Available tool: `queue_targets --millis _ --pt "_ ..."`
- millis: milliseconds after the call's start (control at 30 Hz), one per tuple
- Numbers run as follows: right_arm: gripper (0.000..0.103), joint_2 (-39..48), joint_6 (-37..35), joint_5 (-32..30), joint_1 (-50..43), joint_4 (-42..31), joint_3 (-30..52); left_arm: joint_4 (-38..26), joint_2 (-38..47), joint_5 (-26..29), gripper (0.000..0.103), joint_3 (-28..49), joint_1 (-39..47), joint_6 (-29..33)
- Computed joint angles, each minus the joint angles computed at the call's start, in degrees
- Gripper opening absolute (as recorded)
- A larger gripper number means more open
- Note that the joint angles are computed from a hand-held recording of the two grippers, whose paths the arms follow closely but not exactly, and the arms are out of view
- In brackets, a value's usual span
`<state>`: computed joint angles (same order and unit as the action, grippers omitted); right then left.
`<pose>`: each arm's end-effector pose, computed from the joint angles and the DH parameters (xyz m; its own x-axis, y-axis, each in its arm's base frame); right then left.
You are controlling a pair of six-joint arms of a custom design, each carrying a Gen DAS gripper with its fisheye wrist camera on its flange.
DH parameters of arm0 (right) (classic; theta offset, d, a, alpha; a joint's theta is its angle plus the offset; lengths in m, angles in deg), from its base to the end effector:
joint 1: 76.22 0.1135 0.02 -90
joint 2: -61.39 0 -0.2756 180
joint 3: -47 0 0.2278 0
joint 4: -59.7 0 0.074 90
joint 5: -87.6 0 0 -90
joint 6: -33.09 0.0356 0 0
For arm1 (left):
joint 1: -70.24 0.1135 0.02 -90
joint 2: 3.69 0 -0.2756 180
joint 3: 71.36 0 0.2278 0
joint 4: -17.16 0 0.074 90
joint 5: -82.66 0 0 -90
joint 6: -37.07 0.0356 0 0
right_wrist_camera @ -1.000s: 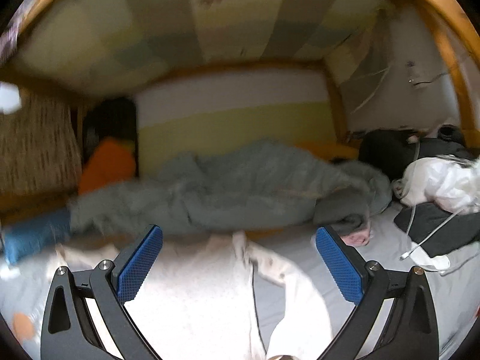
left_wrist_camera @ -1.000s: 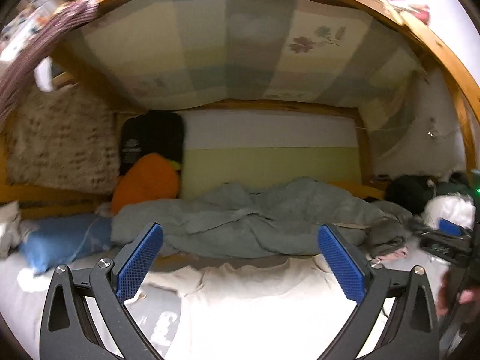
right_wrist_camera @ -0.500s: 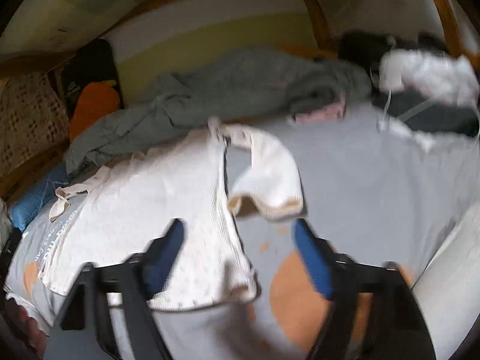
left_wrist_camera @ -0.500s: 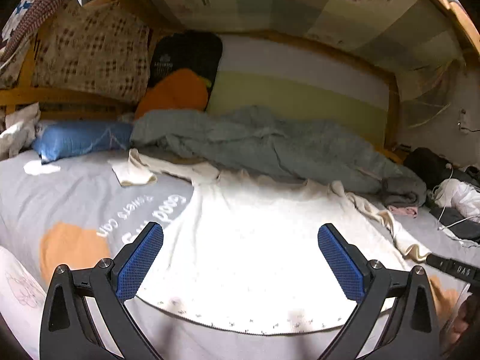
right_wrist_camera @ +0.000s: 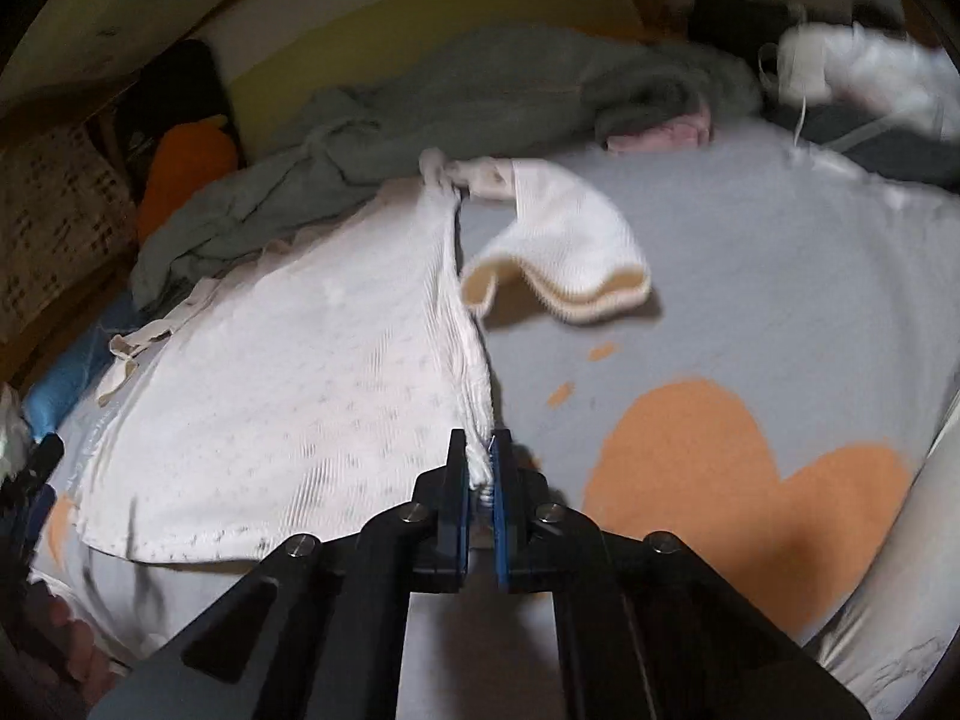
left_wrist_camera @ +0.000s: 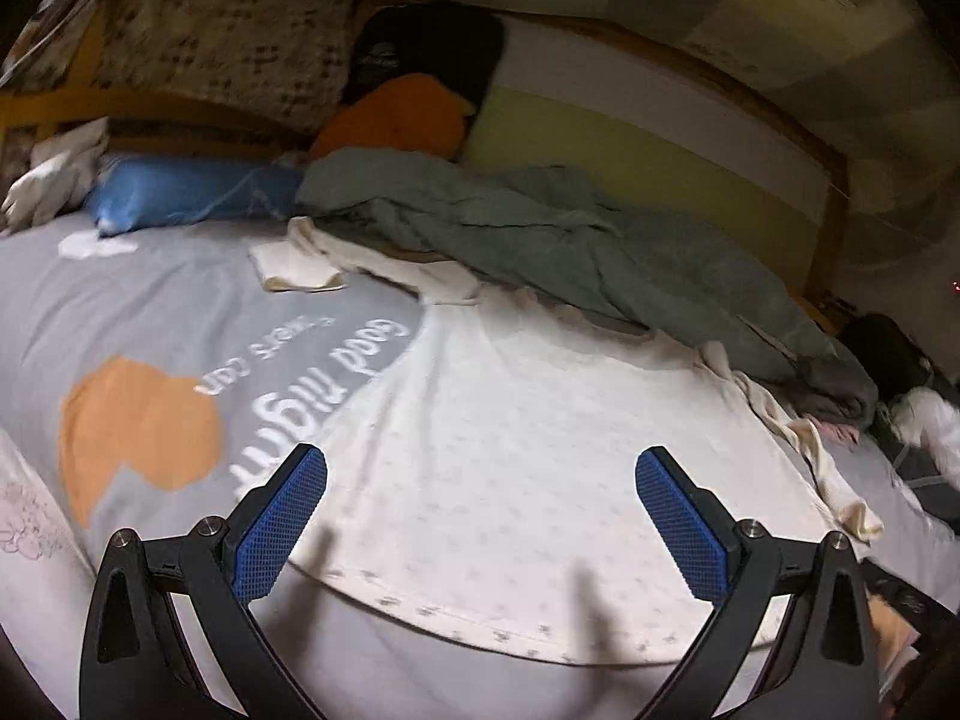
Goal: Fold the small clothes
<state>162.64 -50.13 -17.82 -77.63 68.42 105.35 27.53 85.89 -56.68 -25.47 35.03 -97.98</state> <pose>0.3304 0.0013 0.1679 -0.5809 0.1281 -0.8039 -0.1285 0.9607 0.2460 0.2312 -0.1301 0.1783 -0.2164 -0.4117 -0.8853 -0.4181 0.8585 -0.2970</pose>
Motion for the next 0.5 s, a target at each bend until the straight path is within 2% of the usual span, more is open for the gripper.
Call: queue_targets --millis 67,100,200,233,267,333,367,400,467,500 --pt "0.006 -2.7 -0.2 2.2 0.5 5.7 -3.0 -4.0 -0.8 -2.6 0.102 0.0 0.5 -4.7" --pt "0.005 -3.8 0.2 2.5 0.4 7.9 -4.0 -8.0 -1.0 -4.7 0.102 0.7 0.5 -8.3" --pt "0.005 -4.7 0.4 3.8 0.8 9.7 -5.2 -26.9 0.5 -12.9 0.102 6.0 -0.6 -23.0" --pt "0.006 -4.6 -0.2 5.1 1.3 9.6 -5.3 -30.2 0.7 -13.2 0.102 6.7 -0.3 -26.2" --pt "0.005 -4.3 -0.7 6.3 1.7 9.1 -5.1 -30.7 0.4 -12.2 0.102 6.2 0.4 -27.6" --pt "0.006 -4.3 -0.7 6.5 1.5 8.4 -4.8 -22.5 -1.4 -7.8 0.098 1.8 2.6 -24.2" --pt "0.006 -4.4 -0.3 6.3 1.3 8.5 -4.8 -19.4 -1.6 -5.4 0.085 0.5 3.8 -22.5" --pt "0.006 -4.4 0.0 6.1 1.3 8.6 -4.6 -17.2 -1.6 -2.6 0.061 -0.5 5.3 -21.3" --pt "0.006 -4.5 -0.1 5.8 1.0 8.9 -4.8 -16.1 -1.1 1.3 0.032 -1.3 7.5 -22.6" --pt "0.006 -4.3 -0.5 6.1 1.1 9.3 -5.0 -15.9 -1.2 2.2 0.028 -2.0 8.3 -24.2"
